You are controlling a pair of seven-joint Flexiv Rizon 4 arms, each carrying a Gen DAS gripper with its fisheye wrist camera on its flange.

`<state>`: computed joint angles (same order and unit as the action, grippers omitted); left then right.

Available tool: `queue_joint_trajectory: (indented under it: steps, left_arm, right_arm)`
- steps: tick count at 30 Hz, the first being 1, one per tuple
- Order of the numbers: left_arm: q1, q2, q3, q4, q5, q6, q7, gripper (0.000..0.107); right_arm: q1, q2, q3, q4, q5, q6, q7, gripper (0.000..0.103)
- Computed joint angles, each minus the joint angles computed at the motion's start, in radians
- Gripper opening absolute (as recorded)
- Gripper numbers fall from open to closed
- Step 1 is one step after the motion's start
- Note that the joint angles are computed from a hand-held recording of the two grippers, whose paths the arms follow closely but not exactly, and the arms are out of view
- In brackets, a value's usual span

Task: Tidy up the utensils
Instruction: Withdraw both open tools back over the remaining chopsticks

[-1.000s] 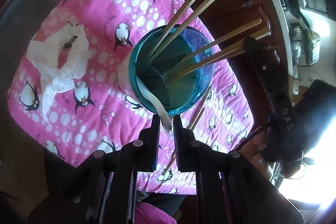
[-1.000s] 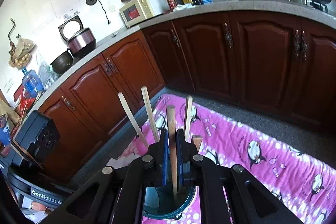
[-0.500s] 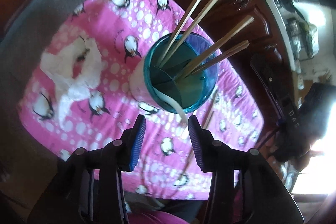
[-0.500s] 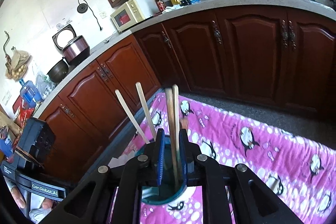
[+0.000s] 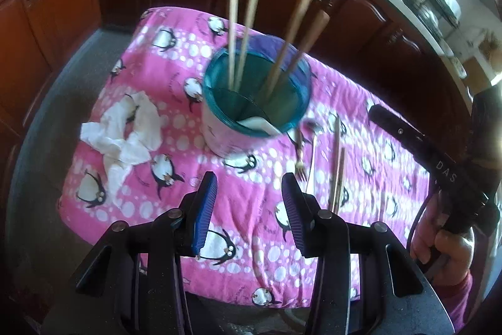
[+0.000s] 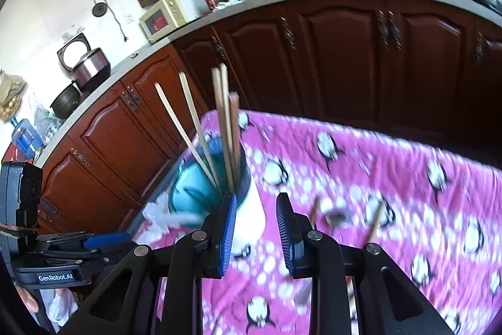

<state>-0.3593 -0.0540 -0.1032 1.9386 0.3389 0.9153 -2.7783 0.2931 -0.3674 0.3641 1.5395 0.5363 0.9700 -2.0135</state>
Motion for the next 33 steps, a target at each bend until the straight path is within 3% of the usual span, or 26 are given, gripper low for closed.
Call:
queue_joint_trajectory:
  steps: [8,18,26,27,29,33]
  left_arm:
    - [-0.057,-0.080,-0.008,-0.078,0.105,-0.003,-0.053,0.042]
    - [-0.162,-0.156,0.017,-0.204,0.277,-0.100,-0.081,0.042]
    - [-0.165,-0.166,0.037,-0.166,0.260,-0.004,-0.106,0.043]
    - [-0.159,-0.167,0.039,-0.154,0.253,0.028,-0.104,0.045]
    - [-0.152,-0.171,0.046,-0.133,0.242,0.094,-0.109,0.075]
    - [-0.149,-0.192,0.056,-0.128,0.213,0.130,-0.088,0.076]
  right_arm:
    - [-0.024,0.086,-0.022,0.145,0.005,0.049,0.035,0.027]
    - [-0.034,0.164,-0.056,0.262,0.020,0.080,0.059,0.031]
    - [-0.044,0.171,-0.079,0.301,0.026,0.081,0.073,0.037]
    - [-0.044,0.165,-0.083,0.302,0.020,0.081,0.082,0.037]
    - [-0.042,0.149,-0.088,0.301,0.003,0.079,0.104,0.038]
    - [-0.041,0.104,-0.089,0.282,-0.032,0.080,0.140,0.038]
